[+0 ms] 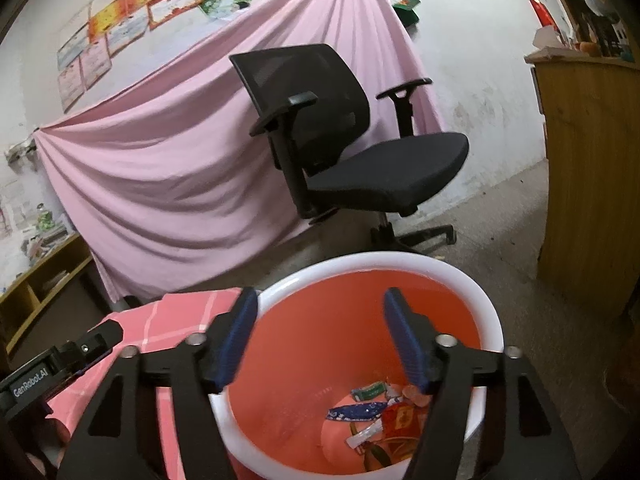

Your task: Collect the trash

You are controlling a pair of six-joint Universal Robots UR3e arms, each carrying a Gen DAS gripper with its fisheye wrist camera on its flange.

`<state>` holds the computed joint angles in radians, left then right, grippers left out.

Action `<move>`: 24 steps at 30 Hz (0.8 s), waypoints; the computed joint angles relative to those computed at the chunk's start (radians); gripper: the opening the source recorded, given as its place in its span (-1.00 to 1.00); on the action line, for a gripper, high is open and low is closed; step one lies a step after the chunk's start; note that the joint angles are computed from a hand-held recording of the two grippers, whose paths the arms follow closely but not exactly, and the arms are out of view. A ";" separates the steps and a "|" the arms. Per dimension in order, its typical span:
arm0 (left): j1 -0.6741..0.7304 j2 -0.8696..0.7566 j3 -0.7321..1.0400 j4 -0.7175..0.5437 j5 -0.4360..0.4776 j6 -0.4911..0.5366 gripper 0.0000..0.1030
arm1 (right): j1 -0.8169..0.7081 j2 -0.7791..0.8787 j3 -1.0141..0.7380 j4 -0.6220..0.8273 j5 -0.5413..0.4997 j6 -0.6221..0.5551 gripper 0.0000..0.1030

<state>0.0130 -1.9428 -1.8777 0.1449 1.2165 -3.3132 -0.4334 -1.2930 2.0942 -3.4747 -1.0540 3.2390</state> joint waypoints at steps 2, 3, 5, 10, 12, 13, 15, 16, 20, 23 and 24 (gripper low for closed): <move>0.008 0.017 -0.018 0.005 0.010 0.011 0.16 | 0.010 -0.006 0.000 -0.005 -0.011 -0.015 0.37; 0.014 0.026 -0.033 0.019 0.015 0.013 0.22 | 0.016 -0.007 -0.001 -0.007 -0.017 -0.019 0.40; 0.031 0.044 -0.064 0.049 0.016 0.014 0.51 | 0.026 -0.010 -0.004 -0.013 -0.022 -0.020 0.53; 0.083 0.083 -0.157 0.163 0.029 0.001 0.83 | 0.061 -0.031 -0.007 -0.018 -0.054 -0.035 0.74; 0.101 0.109 -0.187 0.179 0.039 0.014 0.84 | 0.081 -0.039 -0.004 -0.032 -0.073 -0.038 0.90; 0.110 0.115 -0.196 0.187 0.040 0.020 0.85 | 0.089 -0.043 0.001 -0.043 -0.078 -0.041 0.97; 0.134 0.147 -0.244 0.223 0.040 0.027 0.88 | 0.113 -0.060 0.011 -0.053 -0.089 -0.058 0.98; 0.150 0.165 -0.271 0.240 0.037 0.029 0.91 | 0.128 -0.069 0.012 -0.049 -0.098 -0.069 0.98; 0.228 0.262 -0.401 0.306 0.000 0.039 0.94 | 0.184 -0.119 0.043 -0.061 -0.118 -0.099 1.00; 0.290 0.347 -0.482 0.313 -0.032 0.069 0.95 | 0.229 -0.177 0.094 -0.082 -0.145 -0.100 1.00; 0.323 0.388 -0.518 0.312 -0.059 0.083 0.95 | 0.236 -0.195 0.118 -0.095 -0.144 -0.096 1.00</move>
